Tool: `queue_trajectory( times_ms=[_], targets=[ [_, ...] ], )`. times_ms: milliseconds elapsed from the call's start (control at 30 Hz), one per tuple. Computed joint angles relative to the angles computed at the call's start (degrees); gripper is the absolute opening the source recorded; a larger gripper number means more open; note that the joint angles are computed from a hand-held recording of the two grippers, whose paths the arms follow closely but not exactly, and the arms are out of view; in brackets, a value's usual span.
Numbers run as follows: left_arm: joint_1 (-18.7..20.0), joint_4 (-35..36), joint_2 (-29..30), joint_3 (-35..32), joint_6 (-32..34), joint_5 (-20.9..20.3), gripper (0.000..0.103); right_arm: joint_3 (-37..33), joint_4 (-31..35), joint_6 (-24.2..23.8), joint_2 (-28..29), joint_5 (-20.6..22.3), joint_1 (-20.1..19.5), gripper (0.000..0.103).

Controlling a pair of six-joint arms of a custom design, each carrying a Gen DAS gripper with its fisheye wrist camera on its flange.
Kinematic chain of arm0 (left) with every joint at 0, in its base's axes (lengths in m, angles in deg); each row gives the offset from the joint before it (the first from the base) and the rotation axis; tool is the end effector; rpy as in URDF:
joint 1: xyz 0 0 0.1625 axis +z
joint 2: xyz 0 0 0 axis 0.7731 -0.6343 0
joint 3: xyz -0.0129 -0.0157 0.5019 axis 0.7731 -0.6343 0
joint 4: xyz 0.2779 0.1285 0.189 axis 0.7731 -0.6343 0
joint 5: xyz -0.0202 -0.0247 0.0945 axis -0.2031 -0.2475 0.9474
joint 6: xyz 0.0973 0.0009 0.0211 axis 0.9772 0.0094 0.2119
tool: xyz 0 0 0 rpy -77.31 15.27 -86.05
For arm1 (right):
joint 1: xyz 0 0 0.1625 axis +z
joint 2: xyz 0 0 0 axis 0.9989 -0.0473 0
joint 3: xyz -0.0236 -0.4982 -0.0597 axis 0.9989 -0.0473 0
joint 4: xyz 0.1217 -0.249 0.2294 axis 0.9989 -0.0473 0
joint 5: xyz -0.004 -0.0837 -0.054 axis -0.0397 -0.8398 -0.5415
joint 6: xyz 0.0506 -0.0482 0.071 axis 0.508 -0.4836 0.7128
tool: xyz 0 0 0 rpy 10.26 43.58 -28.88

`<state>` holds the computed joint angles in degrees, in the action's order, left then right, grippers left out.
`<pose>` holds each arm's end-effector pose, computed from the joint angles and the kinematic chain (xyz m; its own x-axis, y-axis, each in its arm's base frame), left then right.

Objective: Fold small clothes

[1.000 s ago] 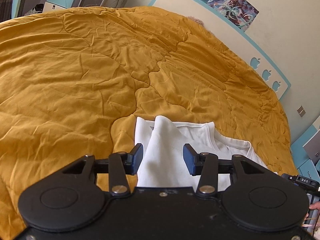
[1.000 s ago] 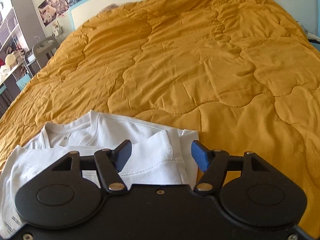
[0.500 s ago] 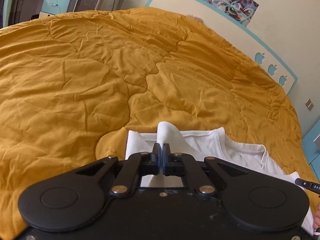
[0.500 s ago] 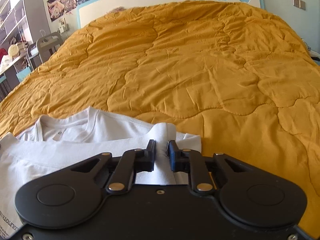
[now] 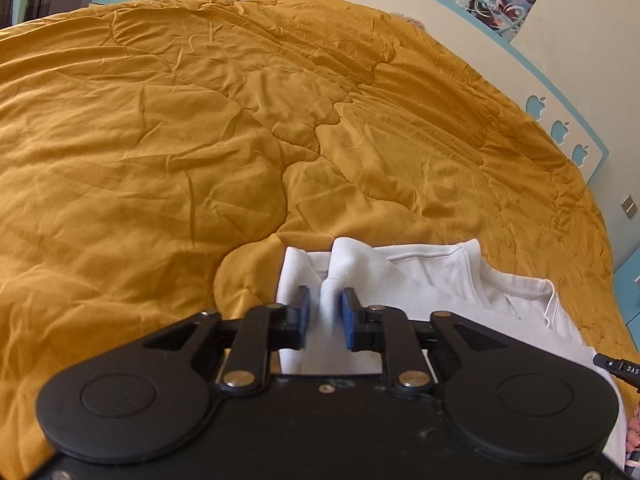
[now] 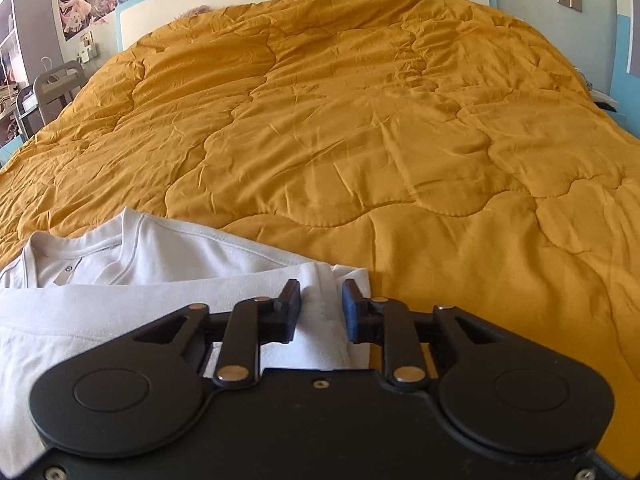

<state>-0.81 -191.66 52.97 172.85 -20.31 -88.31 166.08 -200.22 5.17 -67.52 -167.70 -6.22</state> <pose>-0.2286 -0.5829 0.1215 -0.9461 -0.0504 -0.3200 0.2197 0.6263 -0.7480 0.0115 -0.5687 0.3853 -0.7557 0.1725 0.6318 -0.4565 0.5532 -0.6969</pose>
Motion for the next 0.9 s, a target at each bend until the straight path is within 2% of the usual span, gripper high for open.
queue_trajectory(
  times_ms=[33, 67, 133, 233, 300, 400, 433, 500, 567, 600, 667, 767, 900],
  targets=[
    [-1.19, 0.76, -0.91, 0.85, -2.32, 1.83, 0.023, 0.68, -1.35, -0.1, -0.41, -0.35, 0.67, 0.031],
    [-2.06, 1.09, -1.97, 1.98, -4.91, 1.92, 0.024, 1.84, -2.79, -0.4, -1.22, -0.23, 1.46, 0.031],
    [-3.98, -1.64, -4.1, 5.72, -8.63, -2.01, 0.025, 5.81, -5.49, -0.74, -3.57, 2.72, 2.75, 0.031],
    [-8.53, -1.59, -5.45, 10.43, -11.26, -4.79, 0.031, 12.45, -2.54, 0.5, -7.96, 7.05, 5.05, 0.041],
    [-11.35, -1.72, -4.95, 12.72, -11.95, -7.08, 0.034, 16.47, 0.76, 2.31, -9.8, 9.25, 6.59, 0.042],
    [-15.47, -3.58, -2.15, 14.99, -11.94, -9.6, 0.042, 22.19, 0.32, 5.81, -8.61, 10.54, 8.9, 0.041],
    [-16.65, -3.46, -1.05, 15.29, -12.15, -9.59, 0.043, 24.22, -2.36, 6.98, -7.04, 10.97, 9.27, 0.041],
    [-18.27, -2.91, 0.88, 15.5, -13.7, -9.15, 0.044, 26.8, -6.64, 9.13, -3.96, 9.98, 9.83, 0.041],
    [-19.02, -2.65, 2.52, 15.79, -15.22, -9.35, 0.044, 27.95, -8.21, 10.65, -1.56, 9.09, 9.85, 0.041],
    [-19.05, -1.51, 2.83, 15.76, -15.5, -9.53, 0.045, 28.27, -8.27, 10.64, -0.7, 8.88, 9.84, 0.04],
    [-18.92, -0.04, 3.06, 16.03, -14.33, -8.96, 0.046, 28.22, -8.81, 8.07, 0.87, 5.53, 10.95, 0.036],
    [-17.41, 0.81, 1.27, 18.33, -13.61, -9.61, 0.046, 27.43, -5.36, 8.72, -1.3, 2.5, 10.6, 0.034],
    [-17.36, 2.27, -2.0, 22.49, -15.55, -6.33, 0.046, 27.08, -2.68, 13.11, -5.95, -2.68, 8.6, 0.034]
  ],
)
